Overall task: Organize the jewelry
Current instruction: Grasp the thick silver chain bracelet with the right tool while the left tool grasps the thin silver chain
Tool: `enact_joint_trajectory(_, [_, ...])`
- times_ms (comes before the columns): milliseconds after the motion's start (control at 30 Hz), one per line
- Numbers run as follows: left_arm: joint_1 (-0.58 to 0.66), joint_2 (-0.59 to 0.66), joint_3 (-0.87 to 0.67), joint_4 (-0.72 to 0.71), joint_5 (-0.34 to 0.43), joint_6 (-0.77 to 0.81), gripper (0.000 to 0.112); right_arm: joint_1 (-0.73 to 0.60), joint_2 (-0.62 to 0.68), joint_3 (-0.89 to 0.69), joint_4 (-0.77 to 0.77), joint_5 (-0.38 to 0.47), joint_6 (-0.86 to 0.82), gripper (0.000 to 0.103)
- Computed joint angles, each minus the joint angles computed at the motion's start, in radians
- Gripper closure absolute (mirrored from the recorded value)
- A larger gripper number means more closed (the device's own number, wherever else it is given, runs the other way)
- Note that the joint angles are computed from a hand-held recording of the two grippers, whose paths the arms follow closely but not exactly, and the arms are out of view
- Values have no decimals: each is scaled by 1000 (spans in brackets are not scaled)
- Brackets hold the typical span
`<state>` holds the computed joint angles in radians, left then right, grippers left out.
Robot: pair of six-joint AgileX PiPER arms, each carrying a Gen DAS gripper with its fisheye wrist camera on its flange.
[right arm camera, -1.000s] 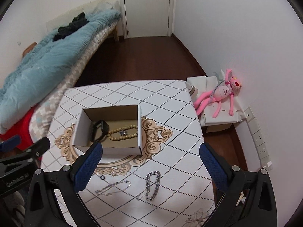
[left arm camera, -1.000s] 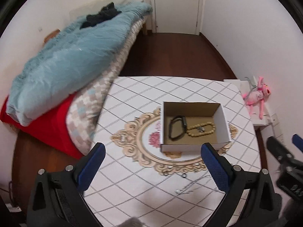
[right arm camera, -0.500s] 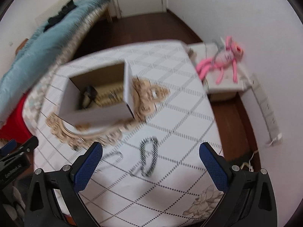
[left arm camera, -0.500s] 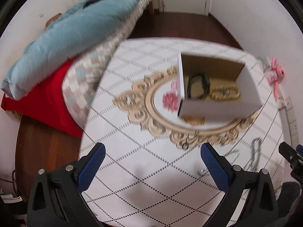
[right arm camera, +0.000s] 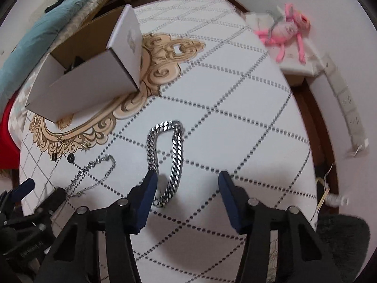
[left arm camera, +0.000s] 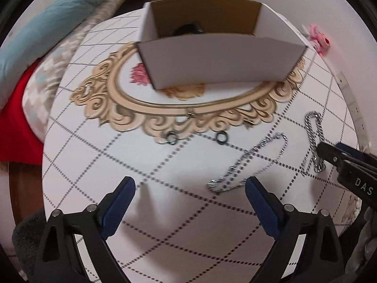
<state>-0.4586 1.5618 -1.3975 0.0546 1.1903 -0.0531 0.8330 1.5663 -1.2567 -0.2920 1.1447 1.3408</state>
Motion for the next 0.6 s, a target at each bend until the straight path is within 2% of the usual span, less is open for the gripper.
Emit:
enact_joint_trajectory(67, [-13, 1, 0, 0, -4, 0, 28, 10, 10, -4, -13, 5, -5, 57])
enact_joint_trajectory(267, [-26, 18, -11, -11, -13, 10, 29, 14, 0, 15, -51, 13, -1, 78])
enact_joint_trajectory(333, [-34, 18, -7, -10, -18, 6, 39, 7, -9, 23, -53, 16, 3, 88])
enact_joint_trajectory(367, [-30, 22, -9, -15, -19, 15, 44, 0, -11, 19, -51, 18, -1, 91])
enact_joint_trajectory(400, [-31, 25, -10, -20, -17, 15, 45, -5, -17, 26, -49, 12, -1, 94])
enact_joint_trajectory(533, [-51, 20, -2, -24, -19, 7, 45, -24, -23, 33, -40, -1, -17, 94])
enact_joint_trajectory(600, [-56, 17, 0, -31, -25, 7, 53, -29, -29, 42, -42, -3, -20, 94])
